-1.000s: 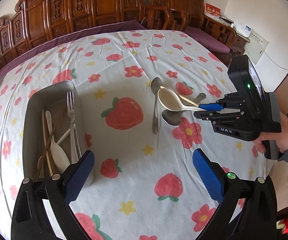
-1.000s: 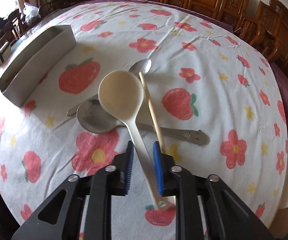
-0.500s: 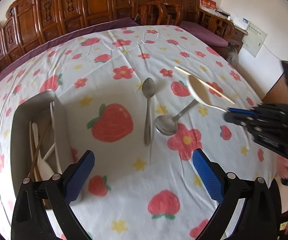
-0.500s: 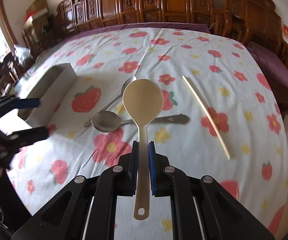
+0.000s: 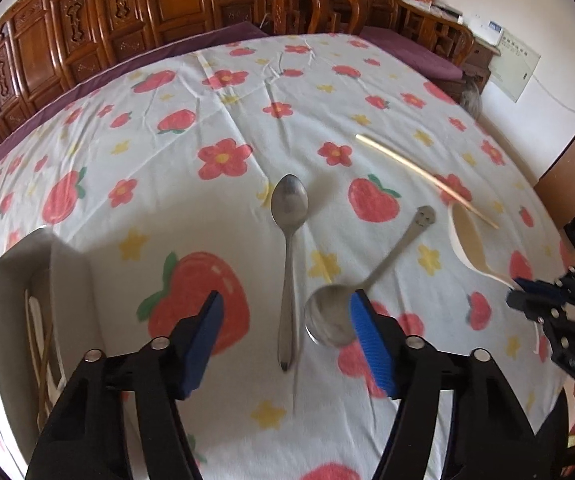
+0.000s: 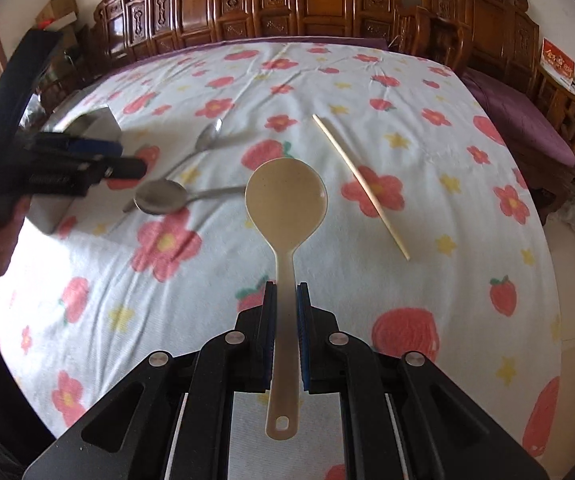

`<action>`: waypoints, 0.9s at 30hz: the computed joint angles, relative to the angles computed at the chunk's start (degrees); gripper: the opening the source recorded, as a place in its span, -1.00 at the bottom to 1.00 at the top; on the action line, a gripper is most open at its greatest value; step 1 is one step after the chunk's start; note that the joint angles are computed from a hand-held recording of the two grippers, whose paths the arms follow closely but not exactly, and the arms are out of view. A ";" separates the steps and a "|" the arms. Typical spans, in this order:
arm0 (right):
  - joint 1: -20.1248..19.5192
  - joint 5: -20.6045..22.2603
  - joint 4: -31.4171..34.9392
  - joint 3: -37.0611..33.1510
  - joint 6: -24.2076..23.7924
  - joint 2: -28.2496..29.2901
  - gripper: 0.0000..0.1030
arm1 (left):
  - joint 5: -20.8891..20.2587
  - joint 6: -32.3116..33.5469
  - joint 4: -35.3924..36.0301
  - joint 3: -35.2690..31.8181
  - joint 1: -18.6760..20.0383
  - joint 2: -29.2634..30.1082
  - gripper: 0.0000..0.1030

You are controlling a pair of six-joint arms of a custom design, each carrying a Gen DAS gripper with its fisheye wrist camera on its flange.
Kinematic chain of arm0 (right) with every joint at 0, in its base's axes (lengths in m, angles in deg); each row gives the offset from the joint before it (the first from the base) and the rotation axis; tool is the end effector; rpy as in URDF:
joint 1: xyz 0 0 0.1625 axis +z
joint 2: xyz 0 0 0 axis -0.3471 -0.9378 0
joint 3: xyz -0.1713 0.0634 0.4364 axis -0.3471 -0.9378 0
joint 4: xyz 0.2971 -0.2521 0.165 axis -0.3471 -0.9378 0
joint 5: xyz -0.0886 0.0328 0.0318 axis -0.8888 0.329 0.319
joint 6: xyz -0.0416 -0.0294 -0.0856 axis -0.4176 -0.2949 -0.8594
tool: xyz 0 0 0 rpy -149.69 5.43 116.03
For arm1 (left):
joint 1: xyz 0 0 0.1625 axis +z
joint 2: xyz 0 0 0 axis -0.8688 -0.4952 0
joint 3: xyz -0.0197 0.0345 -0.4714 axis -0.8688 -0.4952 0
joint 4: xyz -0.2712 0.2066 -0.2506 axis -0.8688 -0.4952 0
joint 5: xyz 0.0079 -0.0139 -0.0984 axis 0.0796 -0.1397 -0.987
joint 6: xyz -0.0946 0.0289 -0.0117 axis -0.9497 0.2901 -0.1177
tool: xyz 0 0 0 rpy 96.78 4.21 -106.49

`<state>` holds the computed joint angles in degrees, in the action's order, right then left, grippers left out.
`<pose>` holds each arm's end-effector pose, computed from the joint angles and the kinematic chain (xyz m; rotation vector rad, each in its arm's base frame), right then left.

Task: Organize utensils
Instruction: 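Grasp a steel spoon with the left tool while the right tool holds the ladle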

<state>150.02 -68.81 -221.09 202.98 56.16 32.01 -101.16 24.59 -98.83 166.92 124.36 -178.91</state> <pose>0.4113 -0.3946 -0.0222 0.4743 -2.3978 0.5446 -0.0211 -0.4814 0.3956 0.7833 2.3955 -0.3387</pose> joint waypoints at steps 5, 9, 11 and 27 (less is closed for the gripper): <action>0.07 -1.17 0.64 -0.14 0.54 1.20 -0.78 | 1.38 0.01 0.68 -1.67 1.33 4.23 -0.18; -0.14 -0.65 -0.46 0.19 1.64 1.54 -0.78 | 2.23 -0.40 1.35 -2.97 1.93 6.60 -0.38; -0.19 -0.52 -1.05 0.33 1.57 1.61 -0.78 | 2.58 -0.05 1.10 -3.43 1.89 7.49 -0.38; -0.27 -0.01 -0.53 0.27 0.98 2.17 -0.74 | 3.48 -4.82 8.15 -7.21 1.31 10.30 -0.95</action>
<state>149.75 -68.83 -221.62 203.25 57.13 34.17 -97.68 19.77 -90.67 159.71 125.67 -168.61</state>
